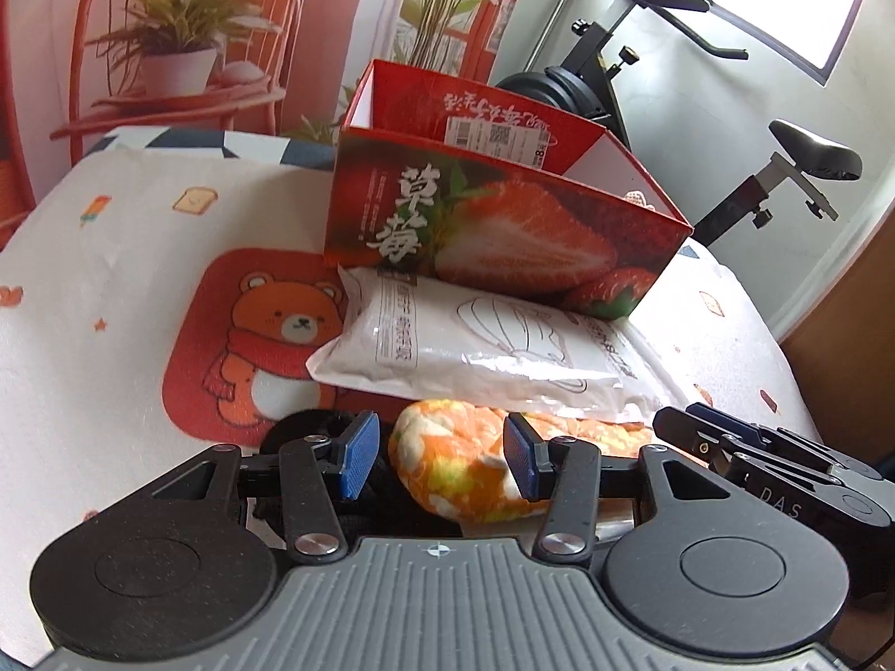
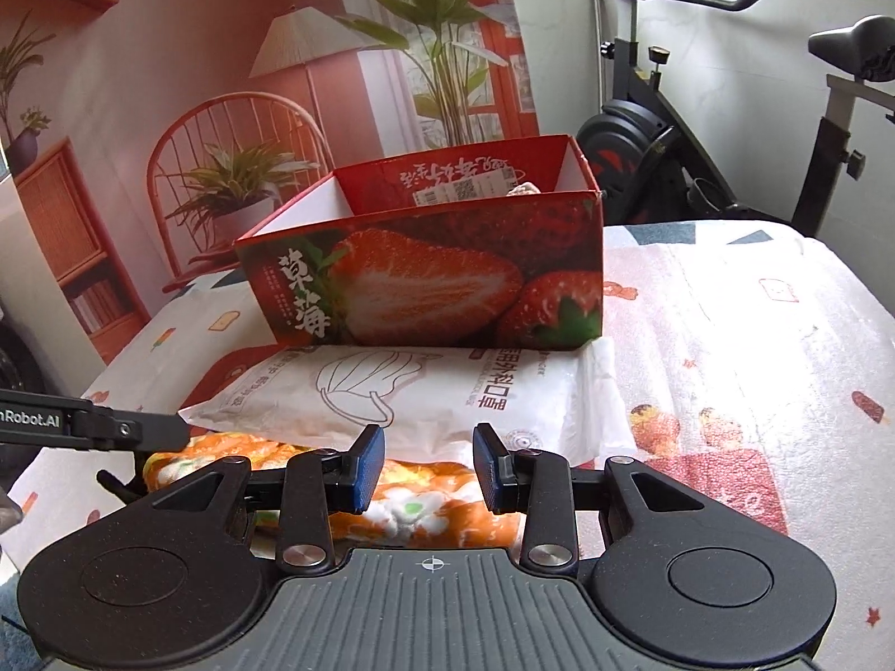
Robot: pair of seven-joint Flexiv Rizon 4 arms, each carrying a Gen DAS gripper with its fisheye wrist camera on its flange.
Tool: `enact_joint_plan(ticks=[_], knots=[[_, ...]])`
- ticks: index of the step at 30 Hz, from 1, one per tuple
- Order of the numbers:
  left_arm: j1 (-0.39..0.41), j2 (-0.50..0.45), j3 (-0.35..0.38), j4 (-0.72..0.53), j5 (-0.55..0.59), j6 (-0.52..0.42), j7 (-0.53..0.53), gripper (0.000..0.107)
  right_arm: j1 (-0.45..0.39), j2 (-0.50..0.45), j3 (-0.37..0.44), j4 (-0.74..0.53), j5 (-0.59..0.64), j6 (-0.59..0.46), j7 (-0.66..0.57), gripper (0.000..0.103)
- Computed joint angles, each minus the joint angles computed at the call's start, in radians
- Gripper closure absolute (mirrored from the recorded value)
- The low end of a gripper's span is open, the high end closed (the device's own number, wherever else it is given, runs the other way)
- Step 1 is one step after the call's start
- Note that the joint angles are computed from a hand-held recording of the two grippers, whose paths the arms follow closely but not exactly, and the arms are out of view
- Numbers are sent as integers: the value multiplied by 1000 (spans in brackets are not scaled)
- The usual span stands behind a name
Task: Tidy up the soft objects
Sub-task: 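Move both grippers down to the orange floral cushion, then close both grippers on the orange floral cushion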
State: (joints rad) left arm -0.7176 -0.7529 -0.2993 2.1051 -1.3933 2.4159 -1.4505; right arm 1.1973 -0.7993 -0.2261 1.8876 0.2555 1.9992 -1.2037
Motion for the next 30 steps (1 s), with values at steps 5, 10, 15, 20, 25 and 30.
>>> enact_joint_plan(ticks=[5, 10, 15, 20, 25, 30], knots=[[5, 2, 11, 19, 43, -16, -41, 56, -7, 1, 11, 0, -5, -2, -1, 66], [5, -11, 25, 20, 75, -46, -64, 56, -18, -4, 29, 11, -8, -9, 14, 63], [-1, -21, 43, 28, 117, -64, -102, 56, -44, -16, 62, 22, -16, 9, 31, 59], [-10, -36, 66, 39, 162, -72, -153, 55, -66, -32, 90, 21, -17, 34, 39, 55], [-32, -60, 77, 16, 134, -57, -129, 58, -81, -44, 105, 16, -13, 47, 41, 51], [-9, -65, 71, 37, 195, -47, -188, 58, -102, -52, 127, 7, 0, 52, 64, 44]])
